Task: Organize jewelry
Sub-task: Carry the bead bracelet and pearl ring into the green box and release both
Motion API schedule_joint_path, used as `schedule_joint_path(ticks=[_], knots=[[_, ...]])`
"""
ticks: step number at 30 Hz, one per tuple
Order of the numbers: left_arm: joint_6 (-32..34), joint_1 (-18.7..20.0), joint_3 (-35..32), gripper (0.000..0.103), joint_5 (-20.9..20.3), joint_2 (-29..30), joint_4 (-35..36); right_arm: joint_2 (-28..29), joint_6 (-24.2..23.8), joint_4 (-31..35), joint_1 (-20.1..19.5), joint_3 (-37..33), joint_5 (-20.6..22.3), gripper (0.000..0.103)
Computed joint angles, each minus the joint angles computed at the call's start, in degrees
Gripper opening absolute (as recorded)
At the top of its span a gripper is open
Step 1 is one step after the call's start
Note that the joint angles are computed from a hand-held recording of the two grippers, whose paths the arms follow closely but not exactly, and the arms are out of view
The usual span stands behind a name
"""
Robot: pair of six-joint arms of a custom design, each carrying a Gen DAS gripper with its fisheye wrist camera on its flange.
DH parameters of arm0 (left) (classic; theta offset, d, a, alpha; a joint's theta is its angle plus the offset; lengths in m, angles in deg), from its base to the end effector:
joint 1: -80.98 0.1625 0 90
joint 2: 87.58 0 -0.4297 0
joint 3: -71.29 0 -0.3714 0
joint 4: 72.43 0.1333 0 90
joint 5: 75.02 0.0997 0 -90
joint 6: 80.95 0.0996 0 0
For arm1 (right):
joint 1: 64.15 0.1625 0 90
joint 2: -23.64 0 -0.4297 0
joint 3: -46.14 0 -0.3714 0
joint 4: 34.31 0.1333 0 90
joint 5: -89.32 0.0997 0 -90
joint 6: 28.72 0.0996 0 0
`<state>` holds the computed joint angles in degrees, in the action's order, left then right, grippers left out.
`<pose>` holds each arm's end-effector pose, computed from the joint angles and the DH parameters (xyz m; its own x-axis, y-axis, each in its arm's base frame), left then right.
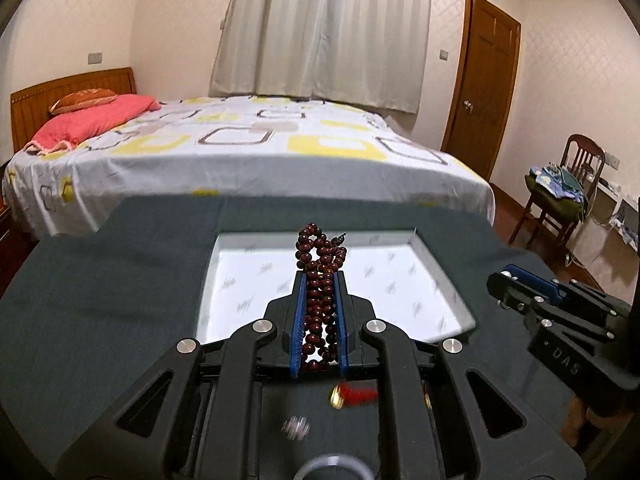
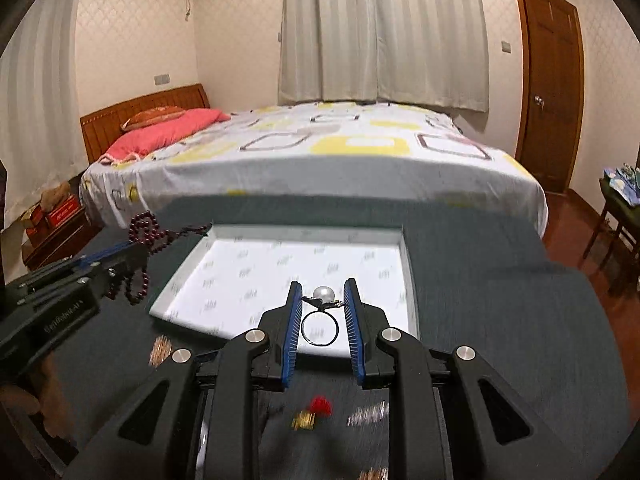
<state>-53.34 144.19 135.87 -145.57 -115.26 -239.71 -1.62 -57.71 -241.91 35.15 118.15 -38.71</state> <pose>-0.2184 -0.8019 0.1322 -0.6729 0.5211 -0.5250 0.7394 0.4948 -0.4565 0.1922 -0.7284 0.1438 -0.7365 0.2341 0.6346 -0.4687 0.4998 -0.7284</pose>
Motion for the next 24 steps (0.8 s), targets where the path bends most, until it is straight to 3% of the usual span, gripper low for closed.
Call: schedule_joint_path(ticks=[6,13,24], knots=[[-2.13,0.18,-10.59,0.013,0.81,7.28,7.16,2.68,0.38,6.75,-2.64,-7.24,1.11,0.022],[-4.67,1.49,-20.05,0.013,5.01,14.01,19.04,4.74,7.13,18.97,-6.07,-11.32,-0.15,0.022],[-6.17,2.67,-26.17,0.014,6.74,17.40,27.93,5.24,10.43,25.45,-7.36,-12.48,-1.31,0.023]])
